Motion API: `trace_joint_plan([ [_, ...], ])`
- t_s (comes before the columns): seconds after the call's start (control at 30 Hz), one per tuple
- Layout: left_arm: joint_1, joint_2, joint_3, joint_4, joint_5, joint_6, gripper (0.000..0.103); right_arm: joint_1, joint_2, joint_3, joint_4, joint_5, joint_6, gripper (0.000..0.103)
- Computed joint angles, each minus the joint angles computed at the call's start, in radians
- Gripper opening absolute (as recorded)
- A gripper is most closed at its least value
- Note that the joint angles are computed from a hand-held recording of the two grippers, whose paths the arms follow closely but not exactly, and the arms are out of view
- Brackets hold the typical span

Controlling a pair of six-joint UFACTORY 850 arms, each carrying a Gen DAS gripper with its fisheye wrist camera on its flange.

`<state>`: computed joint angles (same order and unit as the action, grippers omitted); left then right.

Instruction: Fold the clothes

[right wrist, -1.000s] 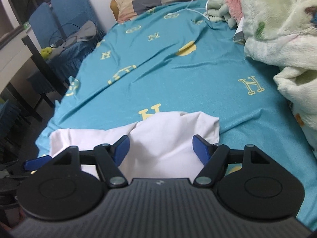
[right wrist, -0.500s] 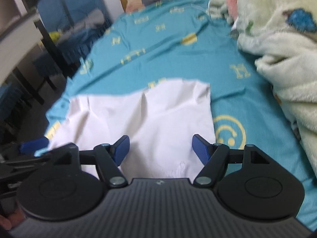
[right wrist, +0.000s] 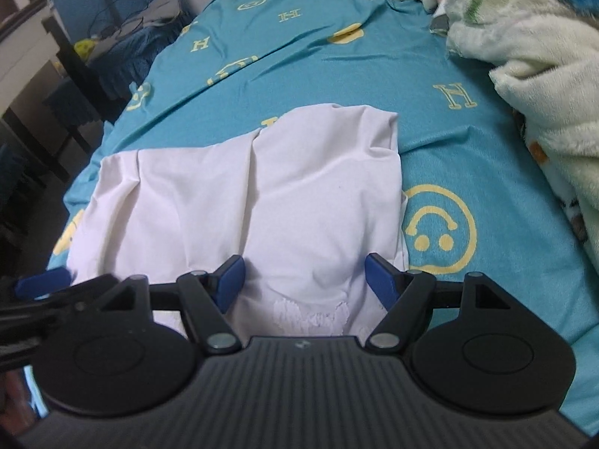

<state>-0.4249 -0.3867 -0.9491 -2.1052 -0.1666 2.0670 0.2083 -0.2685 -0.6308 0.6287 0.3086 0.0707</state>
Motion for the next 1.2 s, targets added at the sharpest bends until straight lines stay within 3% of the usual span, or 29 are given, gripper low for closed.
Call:
trace_joint_plan([
  [0.27, 0.098, 0.092, 0.118, 0.392, -0.221, -0.563, 0.086, -0.028, 0.077, 0.095, -0.268, 0.074, 0.418, 0.073],
  [0.4, 0.153, 0.021, 0.091, 0.555, -0.348, -0.867, 0.087, -0.043, 0.089, 0.108, -0.34, 0.086, 0.513, 0.073],
  [0.5, 0.175, -0.039, 0.061, 0.555, -0.402, -0.937, 0.086, -0.042, 0.079, 0.101, -0.333, 0.078, 0.5, 0.072],
  [0.7, 0.198, -0.105, 0.038, 0.41, -0.468, -0.929, 0.086, -0.048, 0.079, 0.1, -0.373, 0.081, 0.547, 0.074],
  [0.9, 0.196, -0.127, 0.027, 0.274, -0.472, -0.86, 0.078, -0.058, 0.078, 0.1, -0.417, 0.083, 0.612, 0.074],
  [1.0, 0.19, -0.124, 0.032, 0.231, -0.453, -0.835, 0.065, -0.067, 0.093, 0.116, -0.45, 0.108, 0.676, 0.074],
  [1.07, 0.188, -0.11, 0.047, 0.186, -0.45, -0.778, 0.048, -0.066, 0.116, 0.136, -0.425, 0.14, 0.693, 0.074],
  [1.2, 0.185, -0.073, 0.077, 0.094, -0.473, -0.657, 0.03, -0.067, 0.215, 0.227, -0.454, 0.298, 0.854, 0.074],
])
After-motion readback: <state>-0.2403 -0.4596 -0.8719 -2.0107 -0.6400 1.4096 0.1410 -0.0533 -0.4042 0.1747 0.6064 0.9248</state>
